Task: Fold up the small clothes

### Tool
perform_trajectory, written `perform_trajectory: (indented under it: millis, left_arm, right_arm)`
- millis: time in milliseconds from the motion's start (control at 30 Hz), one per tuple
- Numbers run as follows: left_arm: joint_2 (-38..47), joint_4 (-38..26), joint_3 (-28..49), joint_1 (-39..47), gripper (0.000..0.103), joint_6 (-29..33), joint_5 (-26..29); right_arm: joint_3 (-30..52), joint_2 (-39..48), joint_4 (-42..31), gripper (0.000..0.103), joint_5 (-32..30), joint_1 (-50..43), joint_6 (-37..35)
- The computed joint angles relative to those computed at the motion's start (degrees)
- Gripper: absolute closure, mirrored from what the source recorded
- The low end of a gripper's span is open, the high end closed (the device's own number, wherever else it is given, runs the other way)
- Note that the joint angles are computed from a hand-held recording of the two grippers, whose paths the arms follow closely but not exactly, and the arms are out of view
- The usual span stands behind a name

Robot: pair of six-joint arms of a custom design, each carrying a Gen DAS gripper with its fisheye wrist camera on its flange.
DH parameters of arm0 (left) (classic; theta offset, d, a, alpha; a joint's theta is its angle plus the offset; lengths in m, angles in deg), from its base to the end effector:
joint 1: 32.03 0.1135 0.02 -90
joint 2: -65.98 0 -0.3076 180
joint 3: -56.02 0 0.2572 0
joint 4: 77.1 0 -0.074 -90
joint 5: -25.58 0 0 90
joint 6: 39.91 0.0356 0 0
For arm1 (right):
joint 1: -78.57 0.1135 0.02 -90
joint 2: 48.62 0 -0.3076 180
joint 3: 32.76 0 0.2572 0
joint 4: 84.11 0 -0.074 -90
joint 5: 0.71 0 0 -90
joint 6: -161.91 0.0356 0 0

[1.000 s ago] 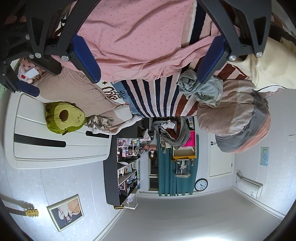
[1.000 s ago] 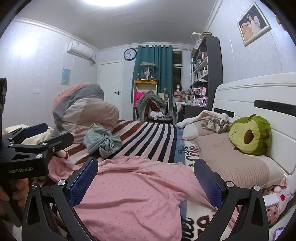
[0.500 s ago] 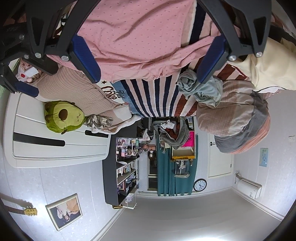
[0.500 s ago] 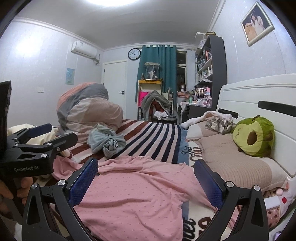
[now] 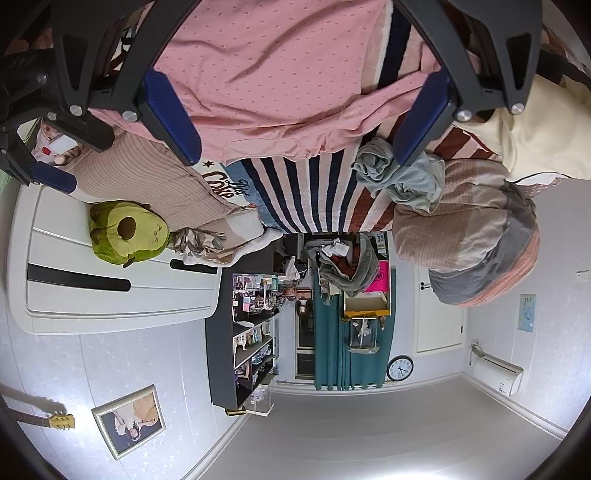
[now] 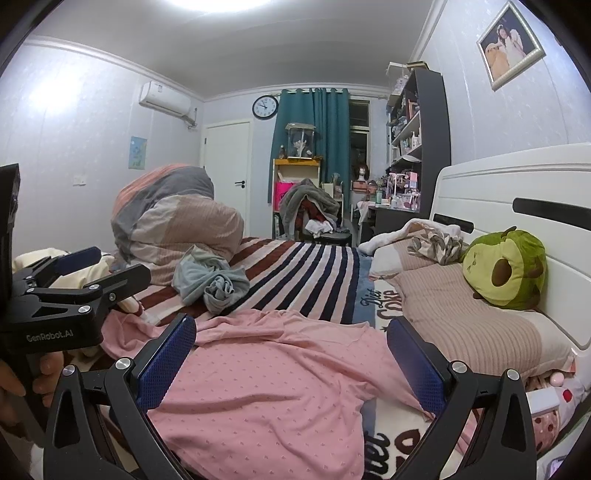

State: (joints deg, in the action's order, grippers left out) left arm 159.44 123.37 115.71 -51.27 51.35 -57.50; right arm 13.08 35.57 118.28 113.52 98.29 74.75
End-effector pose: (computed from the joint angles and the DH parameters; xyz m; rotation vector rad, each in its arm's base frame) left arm 0.3373 -0.1223 0.2524 0.4076 1.7672 -0.3321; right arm 0.2807 0.0851 0.2307 0.0241 1.8256 -0.1135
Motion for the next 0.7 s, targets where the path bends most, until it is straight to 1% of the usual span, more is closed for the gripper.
perform_trajectory:
  millis: [700]
  left_arm:
    - [2.66, -1.03, 2.61, 0.94, 0.001, 0.44, 1.71]
  right_arm:
    - [0.04, -0.02, -0.24, 0.001, -0.5, -0.47, 0.13]
